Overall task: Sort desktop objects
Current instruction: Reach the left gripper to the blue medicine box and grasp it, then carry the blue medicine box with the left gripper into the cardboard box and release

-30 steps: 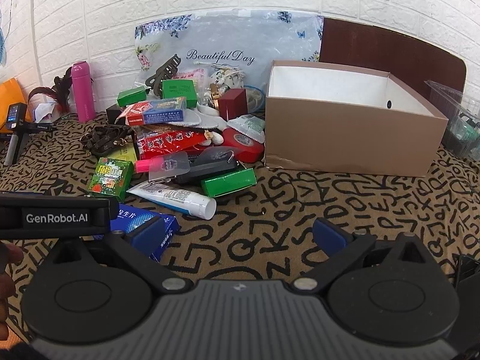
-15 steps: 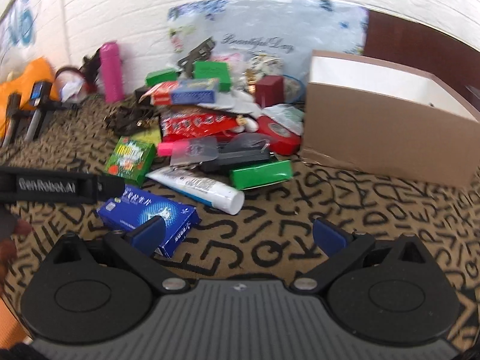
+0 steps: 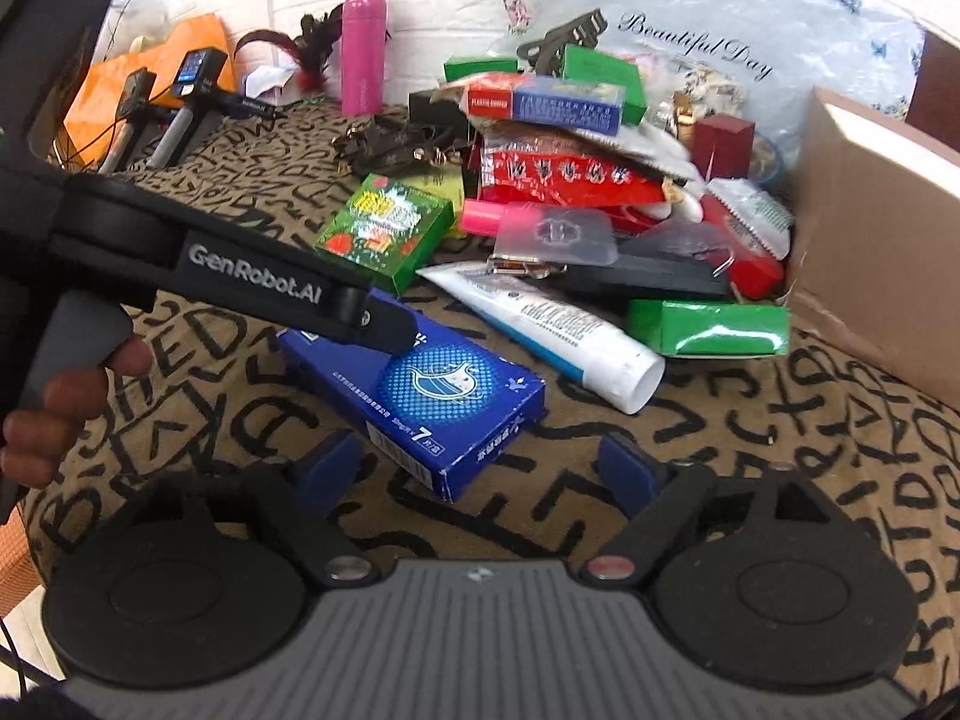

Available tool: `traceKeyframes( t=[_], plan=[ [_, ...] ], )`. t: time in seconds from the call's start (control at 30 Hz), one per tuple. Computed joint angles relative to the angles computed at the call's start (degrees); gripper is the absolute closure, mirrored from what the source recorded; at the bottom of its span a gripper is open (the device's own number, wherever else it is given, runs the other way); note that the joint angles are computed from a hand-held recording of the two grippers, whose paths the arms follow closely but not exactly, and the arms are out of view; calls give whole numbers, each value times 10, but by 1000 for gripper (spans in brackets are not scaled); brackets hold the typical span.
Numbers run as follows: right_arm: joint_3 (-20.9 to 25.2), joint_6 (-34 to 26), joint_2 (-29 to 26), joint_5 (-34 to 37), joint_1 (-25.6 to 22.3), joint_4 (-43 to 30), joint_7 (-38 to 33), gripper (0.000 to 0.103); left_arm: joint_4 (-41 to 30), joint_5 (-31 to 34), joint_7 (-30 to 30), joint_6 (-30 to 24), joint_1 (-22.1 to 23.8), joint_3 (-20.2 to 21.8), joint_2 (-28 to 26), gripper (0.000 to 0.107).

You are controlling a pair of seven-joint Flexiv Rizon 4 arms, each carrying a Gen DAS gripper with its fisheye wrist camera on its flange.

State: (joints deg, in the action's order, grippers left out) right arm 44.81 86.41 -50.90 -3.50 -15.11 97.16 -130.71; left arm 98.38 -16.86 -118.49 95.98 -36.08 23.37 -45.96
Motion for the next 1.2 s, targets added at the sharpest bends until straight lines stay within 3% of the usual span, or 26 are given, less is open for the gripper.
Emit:
traceKeyframes(
  t=[0.13,0.2,0.27,0.47,0.53,0.63,0.9,1.07,1.2],
  plan=[
    [7,-10,-7,0,-3,-9,-9,25,-1,8,15,7,14,-19,0,29],
    [6,-14,-7,3,-2,-11,-12,25,7,21,38,18,44,-58,10,38],
    [5,-16,-8,6,-1,-13,-18,25,14,21,53,24,65,-88,18,39],
    [19,-13,-18,13,-10,-15,-48,27,5,-6,54,21,26,-50,3,36],
    [32,-20,-21,15,-21,-14,-56,37,1,-12,54,5,11,-35,4,37],
    [42,-22,-17,25,-32,-6,-68,45,-3,-6,39,-22,-16,-4,7,42],
    [72,-42,-10,73,-76,0,-82,47,-35,46,-25,-66,-76,67,2,55],
    [109,-7,-11,101,-123,9,-110,47,-87,88,-39,-60,-73,66,-2,56],
    [149,43,-26,85,-163,4,-113,47,-163,112,-33,-53,-60,61,-22,56]
  ],
)
